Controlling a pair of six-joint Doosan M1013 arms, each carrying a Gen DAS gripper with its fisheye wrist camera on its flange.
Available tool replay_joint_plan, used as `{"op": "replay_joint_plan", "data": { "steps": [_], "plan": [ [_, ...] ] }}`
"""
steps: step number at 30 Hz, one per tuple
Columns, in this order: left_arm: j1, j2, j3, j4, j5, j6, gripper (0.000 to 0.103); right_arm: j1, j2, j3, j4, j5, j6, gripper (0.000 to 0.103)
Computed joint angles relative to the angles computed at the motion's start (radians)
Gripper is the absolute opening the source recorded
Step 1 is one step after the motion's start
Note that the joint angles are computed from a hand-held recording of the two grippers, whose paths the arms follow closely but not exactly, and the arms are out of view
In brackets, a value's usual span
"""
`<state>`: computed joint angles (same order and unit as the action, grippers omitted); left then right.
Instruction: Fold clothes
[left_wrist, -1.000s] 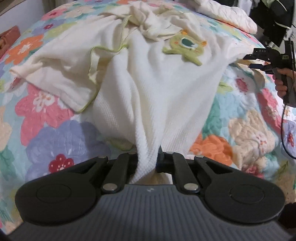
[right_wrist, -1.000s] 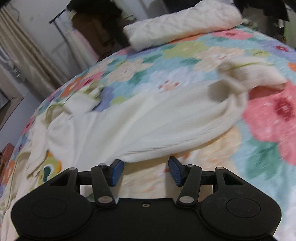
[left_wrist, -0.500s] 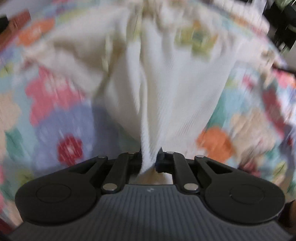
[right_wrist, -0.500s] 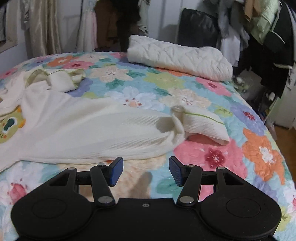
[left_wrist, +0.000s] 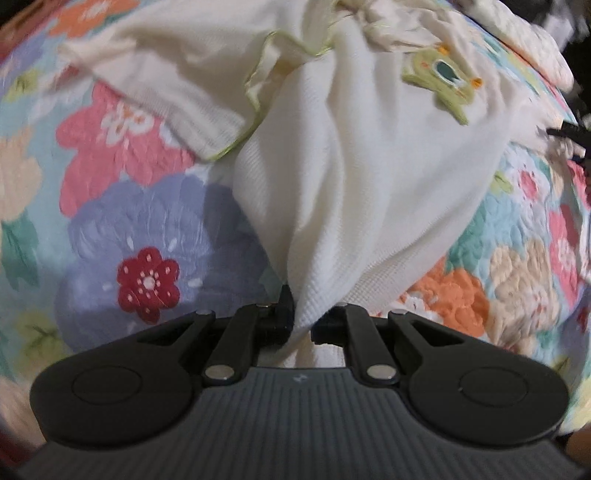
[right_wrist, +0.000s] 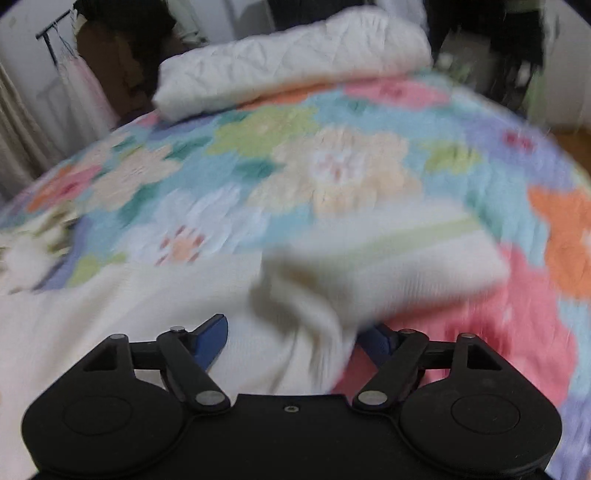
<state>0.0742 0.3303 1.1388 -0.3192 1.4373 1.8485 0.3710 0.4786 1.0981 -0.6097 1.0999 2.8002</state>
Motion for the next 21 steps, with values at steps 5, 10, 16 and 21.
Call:
{"op": "replay_joint_plan", "data": {
  "steps": [5, 10, 16, 21],
  "plan": [
    [0.005, -0.007, 0.002, -0.016, -0.005, 0.005, 0.008, 0.031, -0.023, 0.019, -0.289, 0.041, 0.118, 0.013],
    [0.006, -0.008, 0.006, -0.031, -0.001, 0.047, 0.008, 0.085, -0.134, 0.166, -0.595, 0.071, 0.138, 0.027],
    [0.025, 0.015, -0.014, -0.071, 0.046, 0.024, 0.008, 0.053, -0.193, 0.274, -0.384, 0.100, 0.160, 0.027],
    [0.032, 0.020, -0.032, -0.066, 0.043, 0.013, 0.008, 0.070, -0.204, 0.279, -0.422, 0.092, 0.184, 0.027]
  ]
}}
